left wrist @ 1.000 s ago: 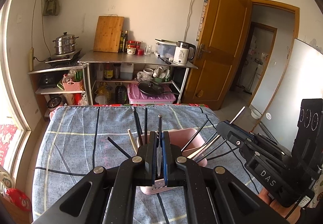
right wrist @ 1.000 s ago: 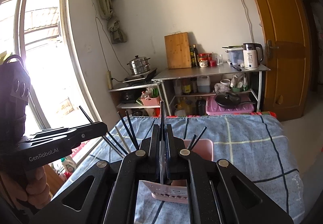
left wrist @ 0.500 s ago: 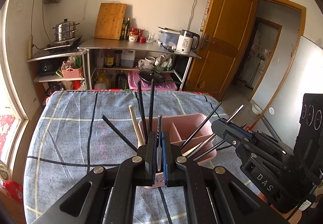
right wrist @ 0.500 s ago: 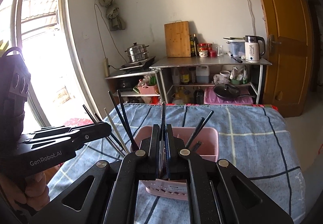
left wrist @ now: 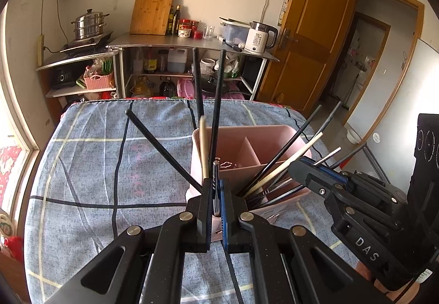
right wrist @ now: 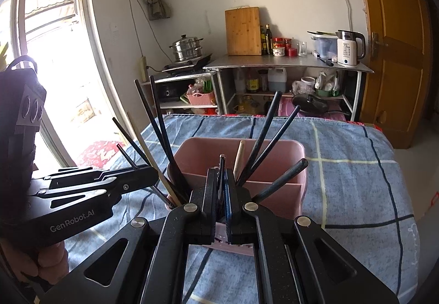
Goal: Organize utensils
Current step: 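Lower and open the left tool into the basket while the right tool releases its chopstick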
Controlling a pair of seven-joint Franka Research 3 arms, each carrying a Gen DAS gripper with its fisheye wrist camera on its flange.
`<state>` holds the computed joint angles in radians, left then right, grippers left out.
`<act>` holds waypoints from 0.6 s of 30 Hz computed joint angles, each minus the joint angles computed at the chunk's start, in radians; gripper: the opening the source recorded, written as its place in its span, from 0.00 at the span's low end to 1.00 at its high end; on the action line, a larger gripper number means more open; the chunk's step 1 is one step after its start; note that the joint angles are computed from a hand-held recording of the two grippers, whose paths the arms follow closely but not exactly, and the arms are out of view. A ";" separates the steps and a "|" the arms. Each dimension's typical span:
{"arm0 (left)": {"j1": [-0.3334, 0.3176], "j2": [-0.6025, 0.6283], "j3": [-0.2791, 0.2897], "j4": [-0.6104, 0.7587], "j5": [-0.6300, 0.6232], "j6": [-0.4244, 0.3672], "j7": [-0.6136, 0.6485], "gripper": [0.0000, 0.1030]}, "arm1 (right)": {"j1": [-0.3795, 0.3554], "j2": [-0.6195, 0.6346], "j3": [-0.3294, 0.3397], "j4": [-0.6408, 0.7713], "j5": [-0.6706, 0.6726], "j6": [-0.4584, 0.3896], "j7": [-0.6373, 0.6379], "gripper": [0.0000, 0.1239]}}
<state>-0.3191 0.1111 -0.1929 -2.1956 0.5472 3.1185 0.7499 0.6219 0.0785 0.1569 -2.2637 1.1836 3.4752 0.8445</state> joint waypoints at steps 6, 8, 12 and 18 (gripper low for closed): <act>-0.014 -0.010 0.019 -0.005 0.054 -0.006 -0.045 0.05 | 0.000 -0.014 0.004 -0.007 0.019 0.003 -0.021 0.04; -0.013 -0.018 0.020 -0.011 0.072 -0.007 -0.064 0.05 | -0.005 -0.023 0.011 -0.017 0.013 0.012 -0.011 0.05; -0.022 -0.054 0.042 -0.032 0.215 -0.003 -0.199 0.07 | -0.025 -0.055 0.027 -0.060 -0.061 0.025 0.072 0.06; 0.034 -0.125 0.000 -0.070 0.503 0.012 -0.485 0.12 | -0.049 -0.127 0.055 -0.150 -0.164 0.057 0.185 0.08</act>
<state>-0.2846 -0.0141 -0.1929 -2.2652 1.0498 3.1308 0.2651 0.5733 -0.0483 0.2123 -2.4138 1.0199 3.5322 1.0299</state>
